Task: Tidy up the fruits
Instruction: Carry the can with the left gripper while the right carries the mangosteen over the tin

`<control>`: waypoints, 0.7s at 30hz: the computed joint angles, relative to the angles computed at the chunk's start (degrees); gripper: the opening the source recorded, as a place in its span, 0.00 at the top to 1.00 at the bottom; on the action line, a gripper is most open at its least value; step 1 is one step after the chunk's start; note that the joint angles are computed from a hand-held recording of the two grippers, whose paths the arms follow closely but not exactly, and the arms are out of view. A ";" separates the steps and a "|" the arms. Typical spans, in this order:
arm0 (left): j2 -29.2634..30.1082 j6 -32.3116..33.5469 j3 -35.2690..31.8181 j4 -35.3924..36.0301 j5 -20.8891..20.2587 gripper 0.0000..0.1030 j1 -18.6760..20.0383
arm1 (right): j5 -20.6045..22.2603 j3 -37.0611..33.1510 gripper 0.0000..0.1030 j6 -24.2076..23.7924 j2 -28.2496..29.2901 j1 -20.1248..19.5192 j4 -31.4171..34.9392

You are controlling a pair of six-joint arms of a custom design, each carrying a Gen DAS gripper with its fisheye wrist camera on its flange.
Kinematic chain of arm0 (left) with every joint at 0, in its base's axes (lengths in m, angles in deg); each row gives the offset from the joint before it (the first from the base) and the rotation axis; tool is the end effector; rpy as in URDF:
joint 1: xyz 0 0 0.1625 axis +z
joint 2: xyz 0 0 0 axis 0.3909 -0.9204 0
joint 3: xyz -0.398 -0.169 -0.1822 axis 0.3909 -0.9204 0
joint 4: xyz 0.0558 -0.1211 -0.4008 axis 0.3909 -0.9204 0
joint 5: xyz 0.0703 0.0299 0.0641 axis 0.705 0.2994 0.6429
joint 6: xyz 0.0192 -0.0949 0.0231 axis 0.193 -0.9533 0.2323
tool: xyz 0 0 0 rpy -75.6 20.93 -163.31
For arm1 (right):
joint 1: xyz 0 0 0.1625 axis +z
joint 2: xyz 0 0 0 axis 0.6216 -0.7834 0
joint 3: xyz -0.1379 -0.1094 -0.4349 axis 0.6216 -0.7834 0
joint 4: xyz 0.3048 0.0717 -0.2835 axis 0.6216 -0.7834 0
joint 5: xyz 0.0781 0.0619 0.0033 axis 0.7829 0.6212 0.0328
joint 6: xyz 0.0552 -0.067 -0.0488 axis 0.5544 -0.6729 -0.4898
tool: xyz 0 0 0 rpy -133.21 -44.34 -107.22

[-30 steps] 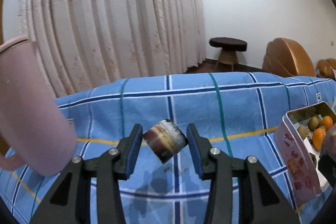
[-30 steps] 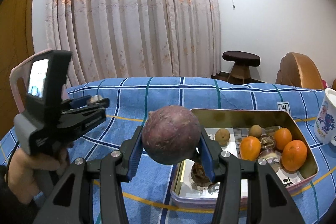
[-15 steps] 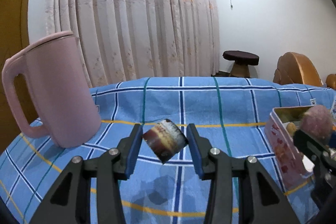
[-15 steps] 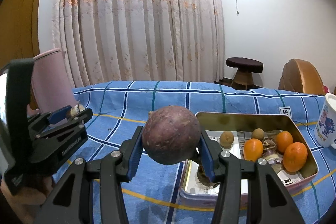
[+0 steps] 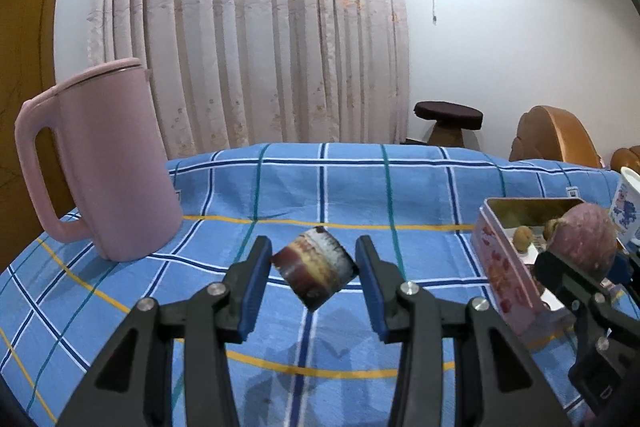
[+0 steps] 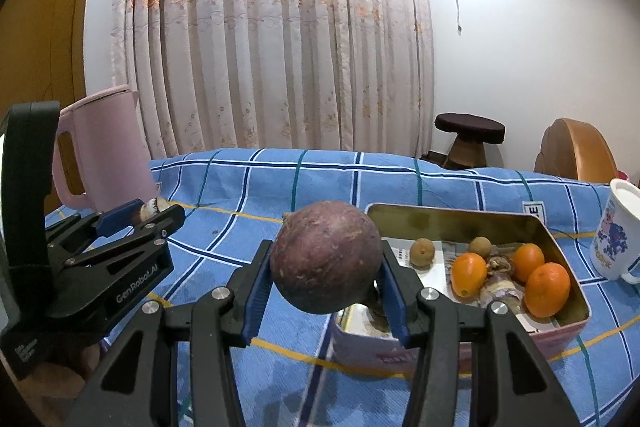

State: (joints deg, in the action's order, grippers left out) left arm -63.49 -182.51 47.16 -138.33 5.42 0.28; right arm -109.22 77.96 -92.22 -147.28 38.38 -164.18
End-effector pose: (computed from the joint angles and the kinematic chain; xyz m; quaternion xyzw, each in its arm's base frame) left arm -0.3565 -0.4044 -0.0171 0.0583 0.7354 -0.5249 0.4247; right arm 0.0577 -0.4150 0.2756 0.3749 -0.8155 0.3995 0.1866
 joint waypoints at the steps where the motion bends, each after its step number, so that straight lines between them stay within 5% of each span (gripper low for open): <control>1: 0.22 0.66 0.00 -0.75 0.04 0.56 -0.15 | 0.18 0.05 0.50 -0.10 -0.27 -0.29 0.18; 11: 1.70 5.23 0.08 -7.17 -0.57 0.56 -1.17 | 1.29 0.05 0.50 -1.12 -2.08 -1.68 1.49; 21: 4.59 20.65 1.42 -28.43 -1.53 0.56 -1.37 | 3.13 -1.49 0.50 -1.43 -5.24 -4.93 4.08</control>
